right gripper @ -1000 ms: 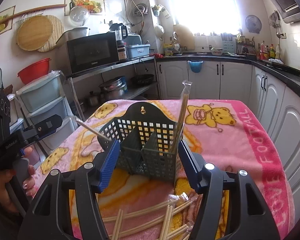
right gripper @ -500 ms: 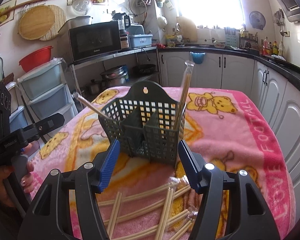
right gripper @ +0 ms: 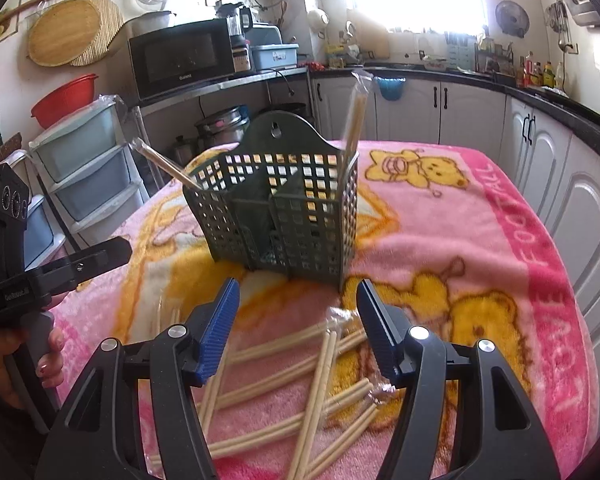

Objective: Organize utensils
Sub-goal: 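Move the left tool back to loose chopsticks while the right tool returns too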

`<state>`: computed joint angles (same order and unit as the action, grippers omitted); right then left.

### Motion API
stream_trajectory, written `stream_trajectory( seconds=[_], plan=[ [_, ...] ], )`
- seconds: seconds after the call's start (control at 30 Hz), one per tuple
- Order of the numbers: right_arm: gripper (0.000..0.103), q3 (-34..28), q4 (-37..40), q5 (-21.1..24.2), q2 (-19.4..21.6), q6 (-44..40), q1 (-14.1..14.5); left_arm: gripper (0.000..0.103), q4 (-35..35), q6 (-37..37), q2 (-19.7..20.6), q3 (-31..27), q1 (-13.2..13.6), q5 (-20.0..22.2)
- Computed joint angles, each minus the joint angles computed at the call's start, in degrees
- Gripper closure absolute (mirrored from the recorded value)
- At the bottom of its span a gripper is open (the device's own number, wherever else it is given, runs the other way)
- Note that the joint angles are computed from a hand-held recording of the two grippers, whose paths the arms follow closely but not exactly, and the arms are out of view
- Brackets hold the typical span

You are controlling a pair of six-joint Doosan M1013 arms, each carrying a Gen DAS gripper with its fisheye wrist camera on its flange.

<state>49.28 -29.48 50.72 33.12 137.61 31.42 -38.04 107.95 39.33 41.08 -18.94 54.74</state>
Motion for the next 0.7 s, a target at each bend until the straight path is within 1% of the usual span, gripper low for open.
stream_trajectory(
  seconds=[0.07, 0.13, 0.2, 0.27, 0.37, 0.5, 0.57, 0.7],
  plan=[
    [0.045, 0.42, 0.31, 0.28, -0.17, 0.0, -0.05, 0.031, -0.7, -0.18, 0.5, -0.54, 0.03, 1.81],
    [0.045, 0.64, 0.74, 0.65, -0.23, -0.03, -0.09, 0.035, -1.77, -0.91, 1.19, -1.34, 0.1, 3.98],
    [0.049, 1.08, 1.87, 0.73, -0.38, -0.69, -0.3, 0.041, -2.86, -1.46, 1.98, -2.21, 0.17, 6.19],
    [0.052, 1.13, 2.94, 1.25, -0.32, -1.45, -0.51, 0.05, -2.93, -2.4, 2.93, -3.49, 0.13, 8.55],
    [0.057, 1.31, 4.72, 1.63, -0.25, -2.44, -0.87, 0.059, -3.23, -3.25, 3.72, -4.31, 0.03, 10.76],
    [0.066, 0.91, 6.83, 2.74, 0.23, -4.41, -1.21, 0.065, -2.67, -3.38, 4.69, -5.73, -0.34, 13.1],
    [0.068, 0.65, 7.85, 3.26, 0.49, -5.28, -1.38, 0.068, -2.29, -3.63, 5.15, -6.51, -0.52, 14.1],
    [0.069, 0.06, 9.76, 4.22, 1.09, -6.67, -1.8, 0.068, -1.57, -4.77, 6.35, -8.28, -0.89, 16.14]
  ],
)
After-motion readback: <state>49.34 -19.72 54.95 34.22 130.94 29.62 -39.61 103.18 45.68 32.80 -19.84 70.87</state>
